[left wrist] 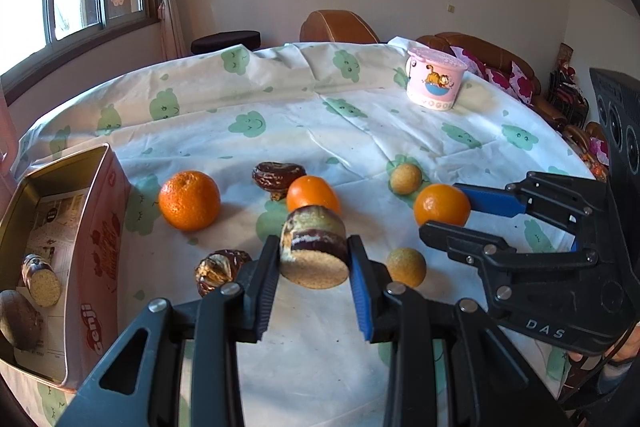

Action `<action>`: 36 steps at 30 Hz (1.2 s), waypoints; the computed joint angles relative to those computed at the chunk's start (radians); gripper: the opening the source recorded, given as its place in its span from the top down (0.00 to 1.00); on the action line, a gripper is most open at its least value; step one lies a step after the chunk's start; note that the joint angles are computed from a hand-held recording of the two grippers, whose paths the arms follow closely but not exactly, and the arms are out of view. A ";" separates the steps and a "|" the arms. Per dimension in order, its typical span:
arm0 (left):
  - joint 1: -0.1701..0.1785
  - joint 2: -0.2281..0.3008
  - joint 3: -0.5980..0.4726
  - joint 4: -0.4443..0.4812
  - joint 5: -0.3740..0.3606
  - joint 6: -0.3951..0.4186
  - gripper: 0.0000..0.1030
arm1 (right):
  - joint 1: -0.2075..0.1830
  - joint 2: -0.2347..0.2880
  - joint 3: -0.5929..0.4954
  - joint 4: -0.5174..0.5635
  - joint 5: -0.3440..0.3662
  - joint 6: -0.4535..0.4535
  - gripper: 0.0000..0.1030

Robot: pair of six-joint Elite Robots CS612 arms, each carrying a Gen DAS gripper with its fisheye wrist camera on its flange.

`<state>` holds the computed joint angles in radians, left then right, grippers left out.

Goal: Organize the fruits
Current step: 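Carry the snack cylinder with the left tool while the right tool carries the orange toward the tin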

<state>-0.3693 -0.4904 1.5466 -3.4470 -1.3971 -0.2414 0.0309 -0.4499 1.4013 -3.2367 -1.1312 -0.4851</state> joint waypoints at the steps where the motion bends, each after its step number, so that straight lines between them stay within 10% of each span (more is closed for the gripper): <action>1: -0.001 0.000 0.002 -0.008 0.007 -0.001 0.66 | 0.000 0.000 0.001 -0.006 -0.001 0.001 0.61; 36: -0.026 0.002 0.034 -0.146 0.127 0.014 0.66 | -0.014 0.008 0.020 -0.143 0.028 0.071 0.61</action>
